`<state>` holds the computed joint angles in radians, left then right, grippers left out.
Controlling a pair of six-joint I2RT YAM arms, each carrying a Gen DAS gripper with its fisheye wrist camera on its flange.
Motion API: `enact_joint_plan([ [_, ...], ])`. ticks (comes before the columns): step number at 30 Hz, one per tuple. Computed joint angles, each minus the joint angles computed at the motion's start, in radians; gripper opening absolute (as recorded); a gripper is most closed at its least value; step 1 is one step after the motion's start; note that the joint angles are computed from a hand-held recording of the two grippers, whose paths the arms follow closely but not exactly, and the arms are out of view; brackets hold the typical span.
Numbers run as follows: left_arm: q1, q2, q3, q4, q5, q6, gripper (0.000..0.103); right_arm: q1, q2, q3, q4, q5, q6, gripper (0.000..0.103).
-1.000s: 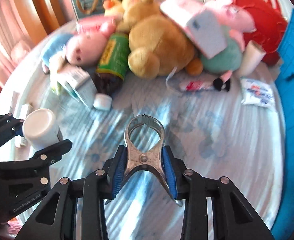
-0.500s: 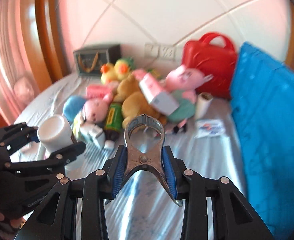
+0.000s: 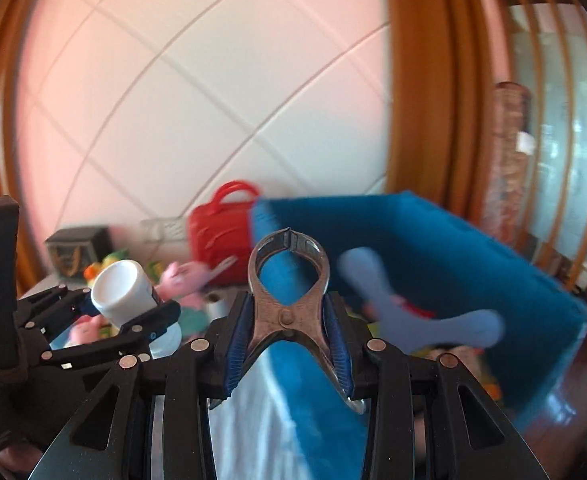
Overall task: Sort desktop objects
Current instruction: 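Carry pill bottle and clamp over blue crate and open both grippers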
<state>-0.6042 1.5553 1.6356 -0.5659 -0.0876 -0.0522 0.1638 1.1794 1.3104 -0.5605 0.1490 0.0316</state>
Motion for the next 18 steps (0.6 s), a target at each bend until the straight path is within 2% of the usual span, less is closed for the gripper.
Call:
enact_joint_plan([
  [3,-0.118,0.119,0.182,-0.048,-0.048,-0.023,0.046,-0.190,-0.014,0.034,-0.025,-0.099,-0.044,0.036],
  [8,-0.269,0.320,0.476,-0.154,-0.109,-0.021,0.046,-0.475,0.050,0.085,-0.044,-0.262,-0.123,0.036],
  [11,-0.326,0.427,0.637,-0.231,-0.122,-0.014,0.046,-0.567,0.094,0.091,-0.031,-0.300,-0.162,0.036],
  [18,-0.365,0.561,0.827,-0.331,-0.124,-0.013,0.046,-0.687,0.179,0.104,0.011,-0.353,-0.214,0.036],
])
